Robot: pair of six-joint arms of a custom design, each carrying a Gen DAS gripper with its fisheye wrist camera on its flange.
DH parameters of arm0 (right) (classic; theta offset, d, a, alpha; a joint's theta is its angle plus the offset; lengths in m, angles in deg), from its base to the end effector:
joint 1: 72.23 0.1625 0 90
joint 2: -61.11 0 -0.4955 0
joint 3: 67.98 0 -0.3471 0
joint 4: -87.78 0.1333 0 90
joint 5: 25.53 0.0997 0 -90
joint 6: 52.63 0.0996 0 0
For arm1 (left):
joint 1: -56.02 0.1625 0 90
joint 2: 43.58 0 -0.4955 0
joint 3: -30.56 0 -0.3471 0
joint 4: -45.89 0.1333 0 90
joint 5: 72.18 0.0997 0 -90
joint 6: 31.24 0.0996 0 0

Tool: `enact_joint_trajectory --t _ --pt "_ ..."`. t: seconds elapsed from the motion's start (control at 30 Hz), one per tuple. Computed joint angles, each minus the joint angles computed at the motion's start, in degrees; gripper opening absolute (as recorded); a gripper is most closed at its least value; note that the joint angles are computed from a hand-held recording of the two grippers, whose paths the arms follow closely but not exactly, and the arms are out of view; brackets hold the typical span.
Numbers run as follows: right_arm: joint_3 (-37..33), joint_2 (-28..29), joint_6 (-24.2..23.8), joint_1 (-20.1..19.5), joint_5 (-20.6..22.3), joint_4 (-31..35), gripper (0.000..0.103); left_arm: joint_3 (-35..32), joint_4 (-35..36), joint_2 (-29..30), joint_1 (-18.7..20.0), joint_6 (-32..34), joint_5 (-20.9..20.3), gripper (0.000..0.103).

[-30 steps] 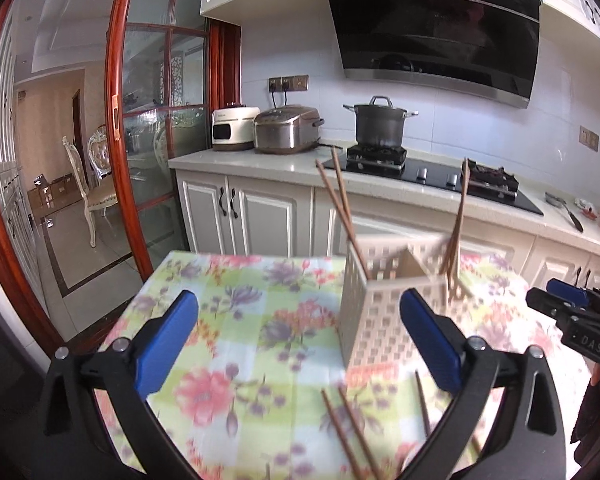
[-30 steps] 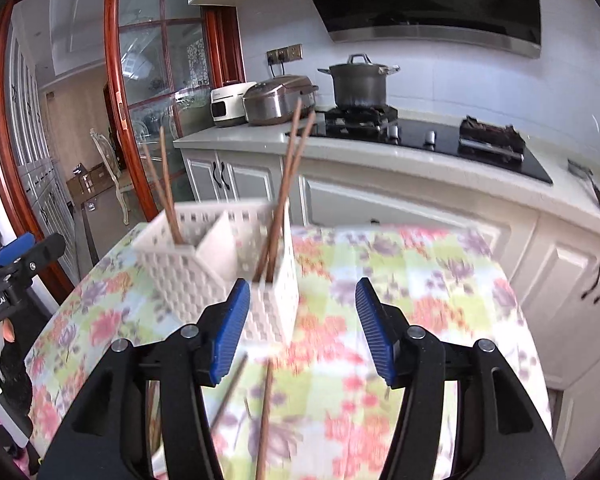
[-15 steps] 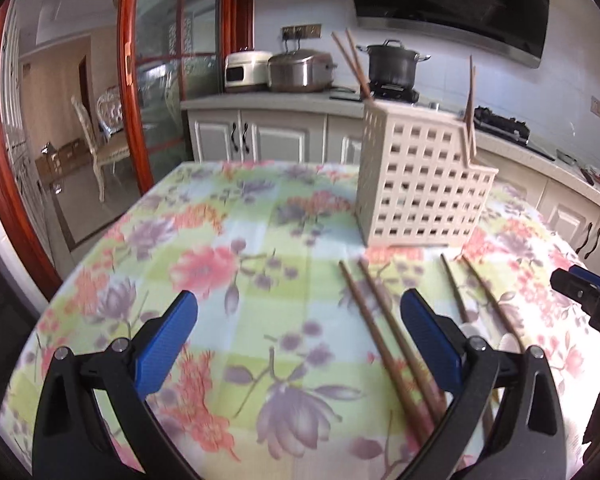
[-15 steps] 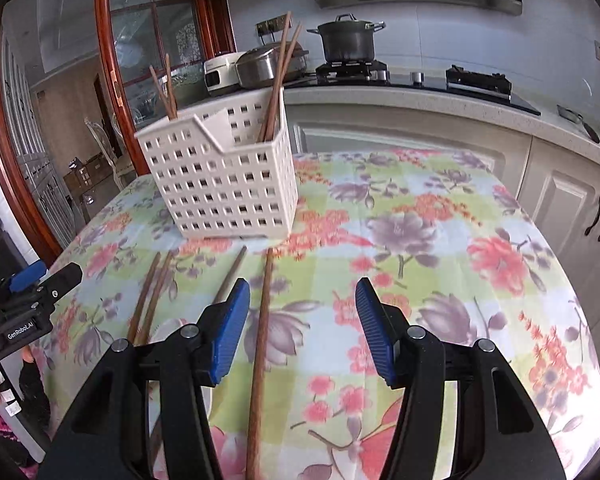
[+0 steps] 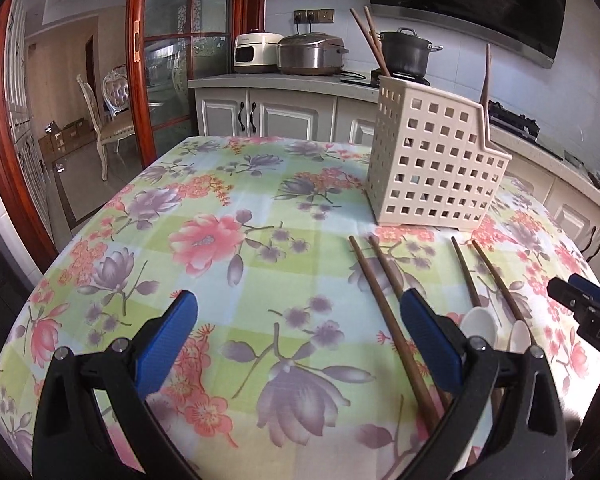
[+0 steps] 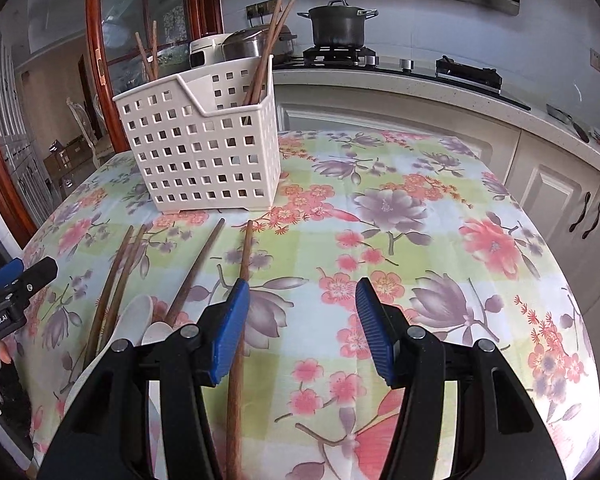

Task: Organize utensils
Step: 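Move both open tools back toward the loose wooden chopsticks on the table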

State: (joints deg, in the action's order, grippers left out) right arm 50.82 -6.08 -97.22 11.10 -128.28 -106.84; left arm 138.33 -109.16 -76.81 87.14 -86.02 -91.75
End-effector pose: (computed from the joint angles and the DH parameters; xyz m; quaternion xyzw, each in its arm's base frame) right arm 0.0472 -0.5545 0.3684 0.2421 -0.8572 0.3569 0.2814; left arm -0.3961 -0.5045 0.0502 0.0768 0.8120 -0.4441 0.3710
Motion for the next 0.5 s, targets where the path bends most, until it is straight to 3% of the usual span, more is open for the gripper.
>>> enact_joint_trajectory --t 0.33,0.5 --pt "-2.21 1.61 -0.58 1.15 -4.08 4.34 0.053 -0.48 0.48 -0.44 0.99 -0.4 -2.38 0.097" --pt "-3.9 3.02 -1.71 2.13 -6.28 7.66 0.042 -0.1 -2.22 -0.19 1.0 1.53 -2.66 0.097"
